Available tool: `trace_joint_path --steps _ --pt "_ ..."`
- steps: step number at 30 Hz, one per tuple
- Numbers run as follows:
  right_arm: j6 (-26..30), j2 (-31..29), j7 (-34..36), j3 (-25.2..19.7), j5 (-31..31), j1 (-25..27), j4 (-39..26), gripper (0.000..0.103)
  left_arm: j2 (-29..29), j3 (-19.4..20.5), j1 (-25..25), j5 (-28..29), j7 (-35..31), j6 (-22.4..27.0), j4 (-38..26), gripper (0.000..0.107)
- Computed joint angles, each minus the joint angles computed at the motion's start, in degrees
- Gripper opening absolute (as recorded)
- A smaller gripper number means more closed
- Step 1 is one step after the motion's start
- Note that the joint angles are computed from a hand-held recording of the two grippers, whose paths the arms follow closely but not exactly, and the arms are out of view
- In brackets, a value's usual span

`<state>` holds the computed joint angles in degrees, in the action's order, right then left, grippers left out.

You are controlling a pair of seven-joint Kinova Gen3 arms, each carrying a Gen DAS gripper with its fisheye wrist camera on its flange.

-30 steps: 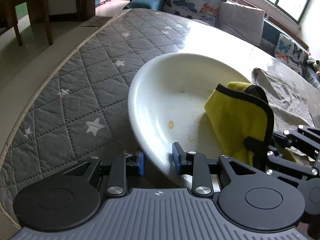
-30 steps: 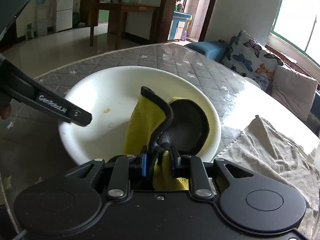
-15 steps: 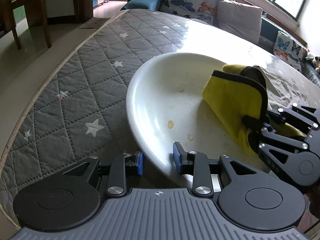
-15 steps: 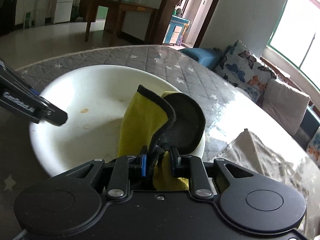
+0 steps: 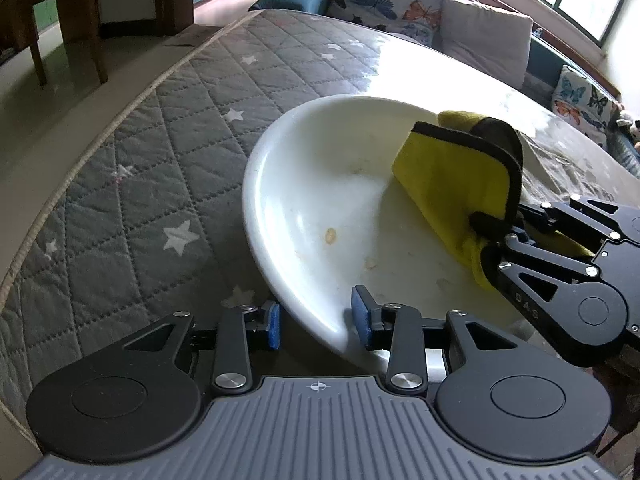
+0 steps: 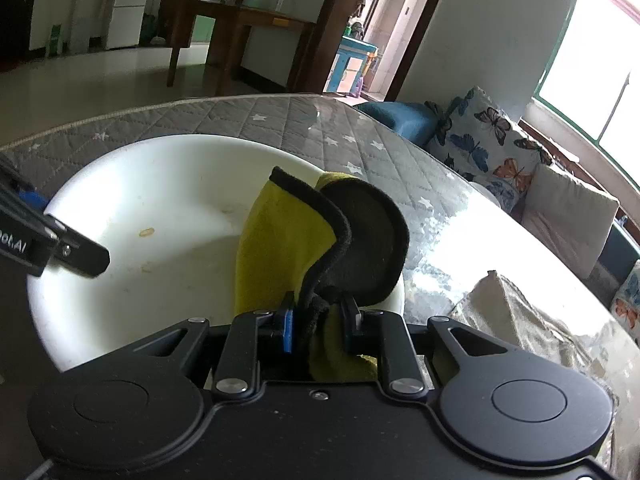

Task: Clean bowl
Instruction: 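Sweep the sponge along the basin wall with the right gripper while the left gripper holds the rim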

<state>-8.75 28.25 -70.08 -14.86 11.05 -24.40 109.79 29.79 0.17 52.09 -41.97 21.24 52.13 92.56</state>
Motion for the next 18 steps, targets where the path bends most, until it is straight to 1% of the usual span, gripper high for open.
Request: trace_joint_path --steps 7,12,18 --pt "1.20 -0.78 -0.99 -0.95 -0.61 0.68 0.42 0.022 0.48 -0.21 0.68 -0.21 1.38 0.93 -0.61 0.035" --pt "1.91 -1.85 -1.64 -1.99 -0.66 1.42 1.56 0.022 -0.19 -0.20 0.64 -0.64 2.48 0.02 0.46 0.033" --pt "4.05 -3.01 -2.89 -5.18 -0.53 3.86 2.22 0.022 -1.30 0.11 0.16 -1.11 3.02 -1.38 2.08 0.031"
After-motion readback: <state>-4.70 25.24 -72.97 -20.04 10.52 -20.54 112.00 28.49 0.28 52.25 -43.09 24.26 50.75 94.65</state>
